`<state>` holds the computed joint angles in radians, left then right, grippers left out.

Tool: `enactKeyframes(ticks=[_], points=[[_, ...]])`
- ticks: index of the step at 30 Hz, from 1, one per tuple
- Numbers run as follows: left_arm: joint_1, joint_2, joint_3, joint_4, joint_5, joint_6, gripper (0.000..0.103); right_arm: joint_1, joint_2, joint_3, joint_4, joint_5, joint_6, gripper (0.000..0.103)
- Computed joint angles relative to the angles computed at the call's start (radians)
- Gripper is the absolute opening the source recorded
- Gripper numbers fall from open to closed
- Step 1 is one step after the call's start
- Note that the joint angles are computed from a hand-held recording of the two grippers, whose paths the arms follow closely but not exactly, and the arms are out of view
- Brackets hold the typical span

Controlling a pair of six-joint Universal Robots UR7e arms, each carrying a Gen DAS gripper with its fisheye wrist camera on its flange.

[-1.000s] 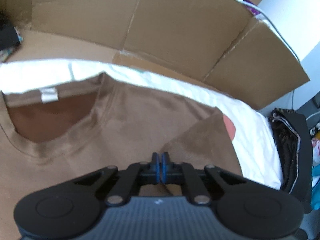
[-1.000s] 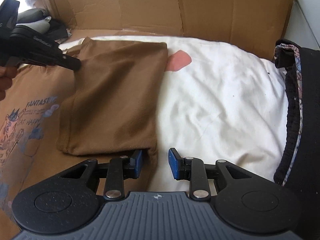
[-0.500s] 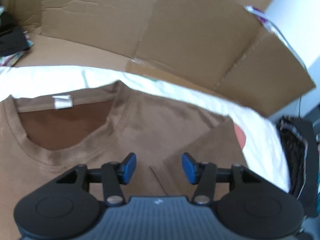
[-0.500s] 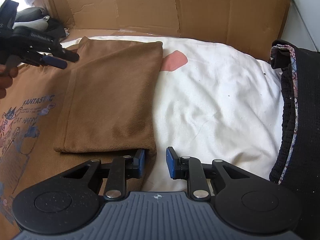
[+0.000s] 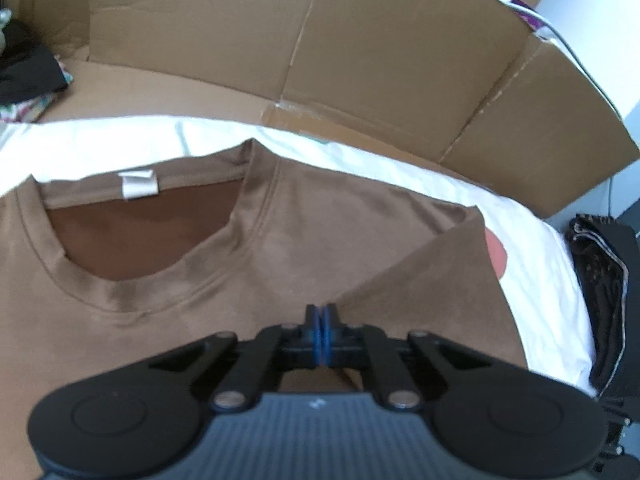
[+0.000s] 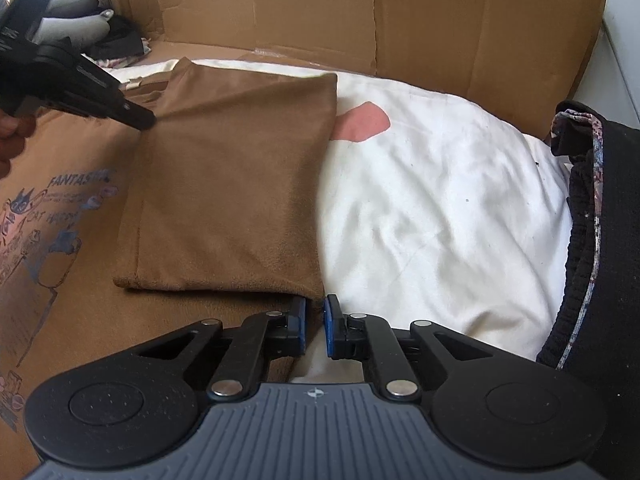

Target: Fold clothes

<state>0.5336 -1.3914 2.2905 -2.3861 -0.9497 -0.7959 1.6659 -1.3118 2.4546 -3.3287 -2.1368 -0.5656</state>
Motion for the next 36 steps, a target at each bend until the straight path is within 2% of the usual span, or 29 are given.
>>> enactKeyframes(ticks=[3, 6, 8, 12, 15, 20, 25, 32, 36], points=[[0.002, 0.001, -0.001, 0.015, -0.008, 0.011, 0.002, 0.015, -0.028, -0.018, 0.094, -0.012, 0.008, 0.011], [0.007, -0.002, 0.006, -0.009, -0.022, 0.006, 0.002, 0.019, -0.090, -0.006, 0.142, 0.026, -0.036, 0.011], [0.006, 0.000, 0.009, -0.023, -0.025, 0.018, 0.002, 0.019, -0.133, -0.003, 0.173, 0.055, -0.023, 0.011], [0.009, -0.002, 0.011, -0.051, -0.038, 0.034, 0.002, 0.025, -0.140, -0.031, 0.148, 0.087, 0.009, 0.011], [0.009, -0.009, 0.018, -0.079, -0.048, 0.042, 0.002, 0.025, -0.087, -0.084, 0.128, 0.096, 0.013, 0.011], [0.010, -0.025, 0.030, -0.120, -0.073, 0.054, 0.002, 0.024, 0.043, -0.197, 0.097, 0.101, -0.062, 0.011], [0.023, -0.047, 0.035, -0.135, -0.121, 0.053, 0.002, 0.004, 0.156, -0.314, 0.081, 0.104, -0.079, 0.011], [0.022, -0.055, 0.036, -0.139, -0.179, 0.034, 0.002, 0.008, 0.236, -0.416, 0.114, 0.103, -0.107, 0.011], [0.012, -0.085, 0.047, -0.122, -0.185, 0.008, 0.002, 0.010, 0.272, -0.460, 0.131, 0.102, -0.109, 0.013]])
